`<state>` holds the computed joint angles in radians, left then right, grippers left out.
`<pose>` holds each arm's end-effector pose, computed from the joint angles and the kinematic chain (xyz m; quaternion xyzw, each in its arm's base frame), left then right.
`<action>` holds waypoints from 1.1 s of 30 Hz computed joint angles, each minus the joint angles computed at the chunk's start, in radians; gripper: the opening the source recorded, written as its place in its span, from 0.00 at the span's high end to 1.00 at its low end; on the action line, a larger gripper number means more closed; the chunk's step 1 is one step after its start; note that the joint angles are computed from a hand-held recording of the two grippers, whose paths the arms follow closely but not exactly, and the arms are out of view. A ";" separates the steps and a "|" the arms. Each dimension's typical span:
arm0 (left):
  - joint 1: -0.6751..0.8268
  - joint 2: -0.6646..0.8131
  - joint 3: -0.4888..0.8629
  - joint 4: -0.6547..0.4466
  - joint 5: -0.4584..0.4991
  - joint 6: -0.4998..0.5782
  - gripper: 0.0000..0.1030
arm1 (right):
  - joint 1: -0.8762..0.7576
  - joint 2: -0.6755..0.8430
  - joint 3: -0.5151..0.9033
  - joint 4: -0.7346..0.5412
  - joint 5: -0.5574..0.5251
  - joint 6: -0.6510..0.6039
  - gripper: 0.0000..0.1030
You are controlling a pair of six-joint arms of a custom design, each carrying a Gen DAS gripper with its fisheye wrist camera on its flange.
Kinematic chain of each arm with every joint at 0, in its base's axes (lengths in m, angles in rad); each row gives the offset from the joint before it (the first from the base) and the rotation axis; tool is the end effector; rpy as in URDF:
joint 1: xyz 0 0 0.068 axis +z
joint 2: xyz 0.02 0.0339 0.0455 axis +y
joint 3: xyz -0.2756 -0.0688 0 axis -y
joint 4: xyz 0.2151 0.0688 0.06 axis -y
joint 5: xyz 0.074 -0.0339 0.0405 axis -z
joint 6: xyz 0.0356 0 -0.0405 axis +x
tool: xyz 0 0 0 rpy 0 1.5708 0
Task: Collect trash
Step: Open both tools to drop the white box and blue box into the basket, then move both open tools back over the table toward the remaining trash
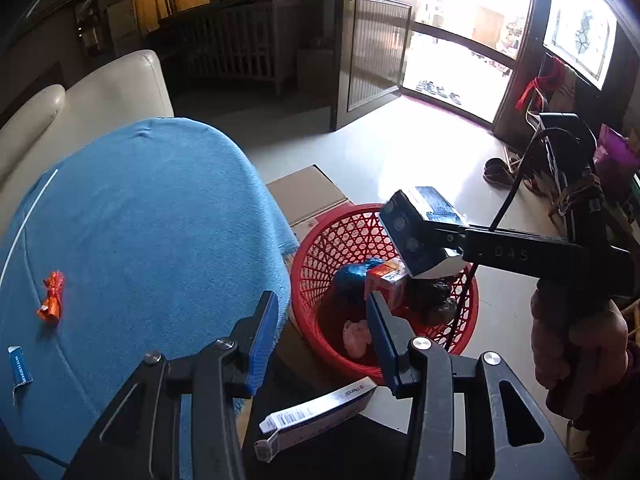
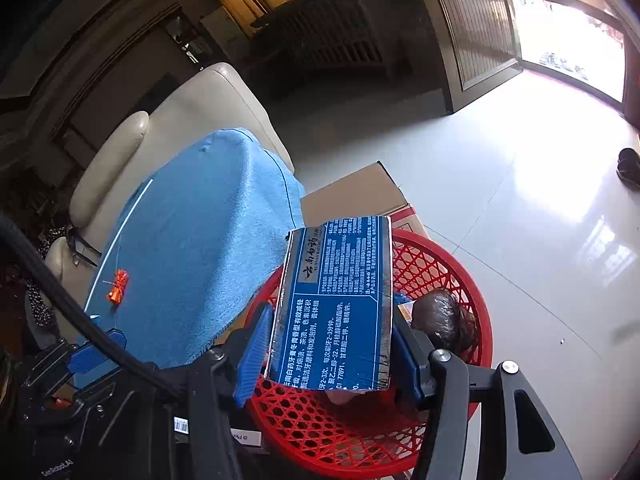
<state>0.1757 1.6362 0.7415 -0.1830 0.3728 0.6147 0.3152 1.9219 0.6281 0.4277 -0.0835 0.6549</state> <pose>0.2682 0.0345 0.1639 0.2516 0.9202 -0.0735 0.2905 0.2864 0.0965 0.0984 0.1443 0.9267 0.1954 0.2868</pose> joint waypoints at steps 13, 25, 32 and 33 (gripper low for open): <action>0.269 0.014 0.086 -0.077 0.101 0.053 0.54 | 0.040 -0.017 0.026 -0.010 0.024 0.010 0.42; 0.595 0.097 0.184 -0.141 0.176 0.128 0.54 | 0.066 -0.007 0.071 -0.036 0.036 0.003 0.42; 0.633 0.089 0.166 -0.124 0.196 0.142 0.54 | 0.137 0.039 0.126 -0.081 0.037 -0.010 0.42; 0.633 0.083 0.156 -0.115 0.197 0.144 0.54 | 0.143 0.041 0.129 -0.083 0.039 -0.011 0.42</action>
<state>0.8087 1.7197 0.8979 -0.2980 0.5703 0.7589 0.4578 1.9629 0.7568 0.3447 -0.0446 0.6443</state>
